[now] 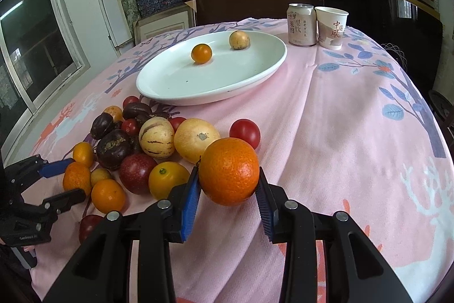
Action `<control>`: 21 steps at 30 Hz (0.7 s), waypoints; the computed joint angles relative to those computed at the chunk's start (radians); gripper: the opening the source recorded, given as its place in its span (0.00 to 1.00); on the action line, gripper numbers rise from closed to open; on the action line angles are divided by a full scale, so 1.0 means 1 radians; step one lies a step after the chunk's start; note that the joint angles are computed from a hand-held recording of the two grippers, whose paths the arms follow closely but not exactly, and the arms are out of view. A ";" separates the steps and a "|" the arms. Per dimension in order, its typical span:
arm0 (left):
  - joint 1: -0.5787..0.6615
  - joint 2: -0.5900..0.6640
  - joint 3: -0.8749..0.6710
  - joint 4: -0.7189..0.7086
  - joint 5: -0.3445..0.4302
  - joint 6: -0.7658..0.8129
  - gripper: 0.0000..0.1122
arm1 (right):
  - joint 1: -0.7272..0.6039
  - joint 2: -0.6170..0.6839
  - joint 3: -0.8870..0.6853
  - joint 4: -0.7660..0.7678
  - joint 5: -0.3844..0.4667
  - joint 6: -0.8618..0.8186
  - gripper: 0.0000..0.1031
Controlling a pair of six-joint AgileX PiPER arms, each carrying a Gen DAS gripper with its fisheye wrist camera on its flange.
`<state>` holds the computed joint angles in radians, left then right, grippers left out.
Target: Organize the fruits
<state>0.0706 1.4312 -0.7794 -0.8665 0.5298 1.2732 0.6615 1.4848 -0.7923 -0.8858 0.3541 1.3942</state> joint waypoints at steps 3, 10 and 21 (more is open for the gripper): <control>0.022 0.009 -0.006 -0.042 0.030 0.032 0.41 | -0.001 -0.001 0.001 -0.006 0.001 0.008 0.38; 0.088 -0.097 0.089 -0.293 -0.034 0.223 0.41 | -0.025 -0.006 0.005 0.153 -0.038 -0.151 0.38; 0.016 -0.209 0.165 -0.424 -0.222 0.318 0.41 | 0.061 -0.058 0.027 -0.118 0.017 0.152 0.38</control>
